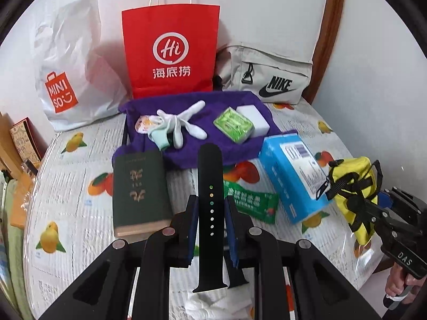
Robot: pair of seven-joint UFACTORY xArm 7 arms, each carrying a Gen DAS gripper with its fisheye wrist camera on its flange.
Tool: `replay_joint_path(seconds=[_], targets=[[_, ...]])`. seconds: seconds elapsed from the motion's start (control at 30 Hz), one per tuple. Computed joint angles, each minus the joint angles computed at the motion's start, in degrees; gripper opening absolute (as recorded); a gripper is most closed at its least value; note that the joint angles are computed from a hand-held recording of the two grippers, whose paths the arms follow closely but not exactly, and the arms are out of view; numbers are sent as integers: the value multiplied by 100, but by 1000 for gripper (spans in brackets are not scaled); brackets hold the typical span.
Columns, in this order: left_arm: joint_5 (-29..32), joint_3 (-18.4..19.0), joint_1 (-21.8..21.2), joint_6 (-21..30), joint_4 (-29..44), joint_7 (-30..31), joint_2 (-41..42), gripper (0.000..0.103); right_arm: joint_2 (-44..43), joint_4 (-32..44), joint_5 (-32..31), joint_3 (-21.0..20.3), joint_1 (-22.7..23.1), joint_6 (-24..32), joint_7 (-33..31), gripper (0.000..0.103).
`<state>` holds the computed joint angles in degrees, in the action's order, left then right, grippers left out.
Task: Organize soft objects
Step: 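Carry the black strap with the left gripper toward the purple towel while the right gripper carries the mesh bag, then lower strap and mesh bag onto the purple towel and open both grippers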
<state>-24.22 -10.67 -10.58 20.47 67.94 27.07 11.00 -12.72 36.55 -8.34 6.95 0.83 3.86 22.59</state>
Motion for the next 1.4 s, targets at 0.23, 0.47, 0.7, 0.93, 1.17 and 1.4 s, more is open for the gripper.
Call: replay_joint_path(seconds=[0.23,0.47,0.7,0.93,1.17,1.4], targets=[[338,71,2,173,787,-352,531,19,747,796,933,-595,564,24,-1106,32],[696,72,59,378,1786,-653,1281,19,1622,1817,2509,-501,449,219,-2659,32],[1080,126,61,877,3206,-999,2315,11,2688,3047,2617,-260,2,567,-2937,32],[1291,165,7,1451,4786,-1191,3380,11,3542,4086,2081,-328,-127,878,-2590,32],[1375,159,-36,1990,5635,-1275,3974,11,4283,5055,1646,-430,-152,1374,-2364,32],[1461,274,-188,2239,5413,-1459,3949,26,4583,5390,1559,-375,-243,1534,-2312,33]])
